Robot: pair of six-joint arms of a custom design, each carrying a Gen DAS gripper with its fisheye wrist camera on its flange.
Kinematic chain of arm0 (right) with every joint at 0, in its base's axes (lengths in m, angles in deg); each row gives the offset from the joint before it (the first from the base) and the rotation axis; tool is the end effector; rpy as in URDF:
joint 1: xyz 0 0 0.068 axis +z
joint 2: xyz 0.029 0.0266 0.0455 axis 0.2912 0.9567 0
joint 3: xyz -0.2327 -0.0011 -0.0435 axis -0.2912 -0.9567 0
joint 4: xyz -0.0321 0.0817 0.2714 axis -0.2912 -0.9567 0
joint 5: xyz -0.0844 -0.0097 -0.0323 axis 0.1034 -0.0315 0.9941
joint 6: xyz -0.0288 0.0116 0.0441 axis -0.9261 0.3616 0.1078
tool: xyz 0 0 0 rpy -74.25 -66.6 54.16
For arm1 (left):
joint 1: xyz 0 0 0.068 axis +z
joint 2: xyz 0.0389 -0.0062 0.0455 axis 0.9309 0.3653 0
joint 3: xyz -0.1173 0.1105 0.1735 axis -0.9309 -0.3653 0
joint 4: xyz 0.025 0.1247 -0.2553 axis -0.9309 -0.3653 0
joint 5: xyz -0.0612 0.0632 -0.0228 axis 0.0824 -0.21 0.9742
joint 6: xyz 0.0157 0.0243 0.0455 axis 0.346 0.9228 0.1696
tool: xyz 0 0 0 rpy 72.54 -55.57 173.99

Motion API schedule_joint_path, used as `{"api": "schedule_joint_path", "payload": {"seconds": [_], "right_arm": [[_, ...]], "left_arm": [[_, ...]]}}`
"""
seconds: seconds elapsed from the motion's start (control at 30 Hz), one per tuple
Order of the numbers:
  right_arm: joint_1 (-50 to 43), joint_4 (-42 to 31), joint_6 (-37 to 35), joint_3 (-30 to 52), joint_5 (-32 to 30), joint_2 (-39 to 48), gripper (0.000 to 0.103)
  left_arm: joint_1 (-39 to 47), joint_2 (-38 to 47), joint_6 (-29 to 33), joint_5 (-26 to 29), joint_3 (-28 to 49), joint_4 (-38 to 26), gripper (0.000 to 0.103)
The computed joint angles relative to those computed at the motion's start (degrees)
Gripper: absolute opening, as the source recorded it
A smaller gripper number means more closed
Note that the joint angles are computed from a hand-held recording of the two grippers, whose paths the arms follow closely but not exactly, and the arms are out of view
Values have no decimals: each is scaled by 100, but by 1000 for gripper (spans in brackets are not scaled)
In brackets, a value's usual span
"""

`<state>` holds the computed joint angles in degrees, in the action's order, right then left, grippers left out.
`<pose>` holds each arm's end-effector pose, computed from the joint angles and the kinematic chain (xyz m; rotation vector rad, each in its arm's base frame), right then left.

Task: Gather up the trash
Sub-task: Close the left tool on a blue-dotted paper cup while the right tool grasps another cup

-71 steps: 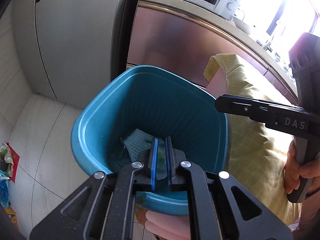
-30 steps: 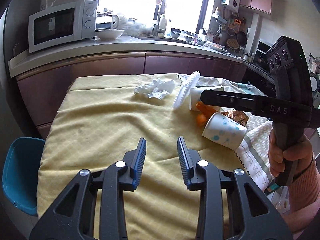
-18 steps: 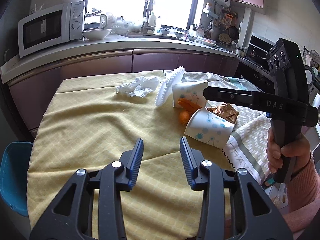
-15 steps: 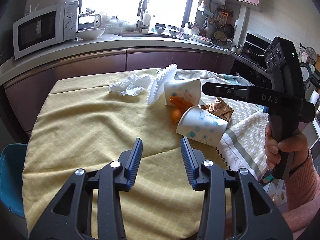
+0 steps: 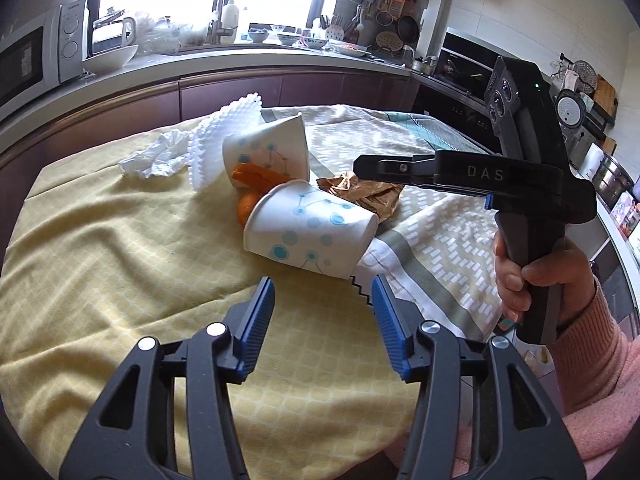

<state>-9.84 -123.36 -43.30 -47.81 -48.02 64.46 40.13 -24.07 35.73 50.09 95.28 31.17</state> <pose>0.1930 -0.0657 0.1585 -0.1658 2.2401 0.7751 0.1483 -0.0864 0.1707 0.5333 2.2902 -0.4808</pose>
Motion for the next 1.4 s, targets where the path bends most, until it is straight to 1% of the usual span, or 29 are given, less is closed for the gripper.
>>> {"api": "schedule_joint_path", "payload": {"seconds": [0.13, 0.17, 0.2, 0.27, 0.43, 0.5, 0.57, 0.67, 0.73, 0.83, 0.9, 0.93, 1.0, 1.1, 1.17, 1.23, 1.27, 1.3, 1.33, 1.37, 1.4], "right_arm": [[34, -204, -296, 7, -97, 355, 36], [53, -254, -337, 1, -140, 445, 36], [56, -308, -403, 4, -260, 556, 39], [132, -415, -458, 8, -455, 705, 39], [622, -306, -266, -127, -535, 583, 40], [781, -299, -223, -147, -493, 466, 40], [778, -280, -172, -118, -478, 334, 40], [617, 11, 78, -24, -422, 141, 40], [449, 474, 411, 107, -406, 287, 40], [312, 1178, 917, 515, -280, 999, 40], [334, 1497, 1139, 842, -144, 1557, 40], [338, 1549, 1181, 1048, -206, 1894, 40], [444, 1731, 1417, 1367, -131, 2413, 40], [564, 1731, 1546, 1804, -218, 3090, 40], [647, 1702, 1581, 1992, -257, 3384, 40], [724, 1701, 1570, 2092, -293, 3570, 40], [801, 1751, 1624, 2059, -289, 3558, 40], [859, 1845, 1712, 2017, -305, 3544, 35], [881, 1883, 1726, 1998, -304, 3545, 25], [893, 1856, 1696, 2009, -322, 3566, 20], [890, 1826, 1671, 2000, -340, 3555, 12]], "left_arm": [[-13, 238, -22, -10, 11, 149, 52], [63, 224, -15, 67, 1, 129, 52], [171, 234, -12, 165, 5, 112, 52], [404, 152, 36, 317, -13, 27, 52], [1178, 72, 235, 788, 9, -163, 55], [1383, 134, 329, 819, 80, -166, 55], [1589, 221, 438, 964, 164, -139, 55], [1781, 493, 577, 1175, 285, 14, 57], [1823, 818, 644, 1272, 386, 174, 57], [1767, 1303, 703, 1327, 530, 401, 57], [1742, 1569, 718, 1365, 622, 520, 57], [1714, 1669, 734, 1405, 658, 566, 58], [1703, 1885, 760, 1452, 734, 663, 58], [1663, 2028, 762, 1489, 767, 737, 58], [1697, 2208, 782, 1553, 850, 802, 58], [1820, 2480, 875, 1837, 978, 844, 61], [1840, 2599, 895, 1893, 1036, 873, 61], [1839, 2699, 925, 1910, 1089, 897, 61], [1841, 2830, 972, 1981, 1152, 927, 62], [1859, 2957, 1019, 2075, 1223, 928, 62], [1855, 3042, 1013, 2099, 1262, 961, 63]]}}
